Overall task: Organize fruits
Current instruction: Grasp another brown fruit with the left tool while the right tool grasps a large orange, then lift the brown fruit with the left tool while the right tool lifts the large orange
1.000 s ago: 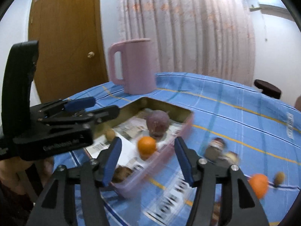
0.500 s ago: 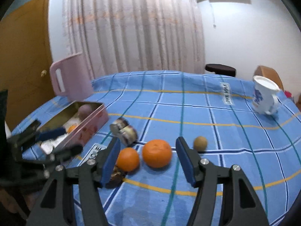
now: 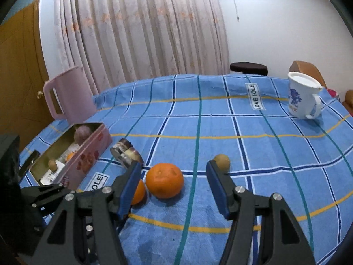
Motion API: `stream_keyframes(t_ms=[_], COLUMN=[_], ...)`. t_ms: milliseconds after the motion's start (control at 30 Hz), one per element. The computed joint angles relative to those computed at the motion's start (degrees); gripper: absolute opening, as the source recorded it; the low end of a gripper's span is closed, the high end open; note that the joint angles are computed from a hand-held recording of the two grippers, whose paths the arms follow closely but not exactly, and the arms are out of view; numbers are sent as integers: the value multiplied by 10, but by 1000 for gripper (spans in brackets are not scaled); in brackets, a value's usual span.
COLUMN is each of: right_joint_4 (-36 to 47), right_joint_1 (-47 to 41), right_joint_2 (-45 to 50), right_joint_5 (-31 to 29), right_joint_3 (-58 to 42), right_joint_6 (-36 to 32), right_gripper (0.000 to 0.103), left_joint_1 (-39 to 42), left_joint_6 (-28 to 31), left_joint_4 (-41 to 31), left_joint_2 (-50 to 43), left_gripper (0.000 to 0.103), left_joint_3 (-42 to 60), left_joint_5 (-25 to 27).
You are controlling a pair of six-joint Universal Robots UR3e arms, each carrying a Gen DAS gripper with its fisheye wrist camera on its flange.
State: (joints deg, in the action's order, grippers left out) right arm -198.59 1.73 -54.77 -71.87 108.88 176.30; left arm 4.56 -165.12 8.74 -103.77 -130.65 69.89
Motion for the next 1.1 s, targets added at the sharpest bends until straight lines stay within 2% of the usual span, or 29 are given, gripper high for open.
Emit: stream_keyframes(t_ms=[67,200,333,400,600,633,733,1100], right_joint_4=[24,94,159,190,227,225,214,35], right_joint_1=[9,15,18,14,14,12,16,-13], right_joint_2=[10,25,40,45,51,50,49,24], right_joint_5=[-12,-6,-10,7,31,36,33,71], right_joint_3=[-24,-73,-120,-135,-154,-151,-147,-47], right_joint_6=[-2,-4,0,-7,-26,-28,-26,13], right_gripper=[63,61,56,56,52,48,48,48], left_joint_1=[21,37,42,40,48,48,59,69], left_joint_6=[-14,-31,-39,-40,-47,-49,-59,-75], left_joint_4=[23,73,67,71,84,91,102,200], left_joint_2=[6,11,12,14,12,6,7,6], left_gripper=[38,38,38,38,38,38,38,38], left_joint_3=[-11,-25,-20,-18,-13,-13,-20,-62], left_joint_5=[-23,-20,-20,-9,1,4,-6,-4])
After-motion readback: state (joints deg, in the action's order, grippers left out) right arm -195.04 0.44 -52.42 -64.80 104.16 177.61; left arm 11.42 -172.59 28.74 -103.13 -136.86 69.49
